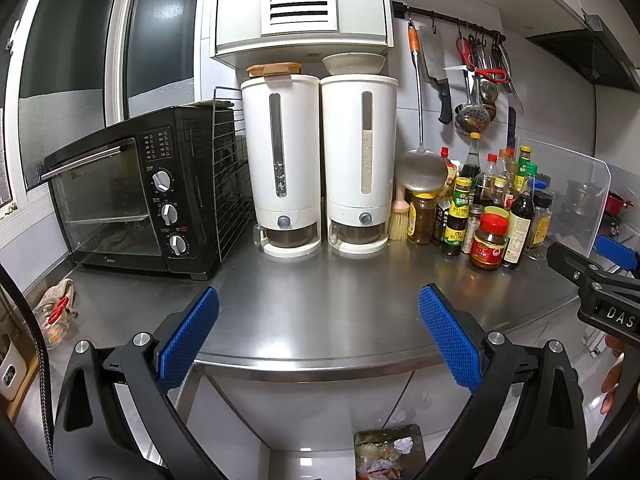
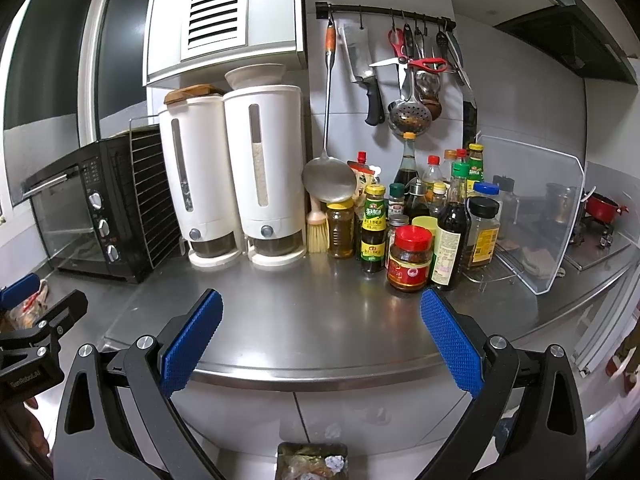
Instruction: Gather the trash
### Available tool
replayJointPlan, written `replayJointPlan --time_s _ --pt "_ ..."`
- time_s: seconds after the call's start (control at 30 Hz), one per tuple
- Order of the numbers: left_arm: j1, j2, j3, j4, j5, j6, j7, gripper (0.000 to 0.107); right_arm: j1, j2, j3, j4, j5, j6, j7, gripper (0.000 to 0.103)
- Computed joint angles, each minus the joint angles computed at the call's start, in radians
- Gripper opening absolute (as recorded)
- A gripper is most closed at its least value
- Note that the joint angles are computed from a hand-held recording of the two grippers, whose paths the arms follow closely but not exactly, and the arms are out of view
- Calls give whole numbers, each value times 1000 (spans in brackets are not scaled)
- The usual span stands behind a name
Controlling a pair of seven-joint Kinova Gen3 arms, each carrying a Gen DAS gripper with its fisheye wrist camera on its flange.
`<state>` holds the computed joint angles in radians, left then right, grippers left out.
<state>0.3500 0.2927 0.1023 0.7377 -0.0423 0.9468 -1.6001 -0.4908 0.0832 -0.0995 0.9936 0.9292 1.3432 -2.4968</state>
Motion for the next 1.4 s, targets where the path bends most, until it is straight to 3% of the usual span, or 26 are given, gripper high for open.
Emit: replayJointPlan --time_s 1.4 --pt "-9 3 0 -15 13 3 -12 95 -17 10 10 -19 11 14 -7 100"
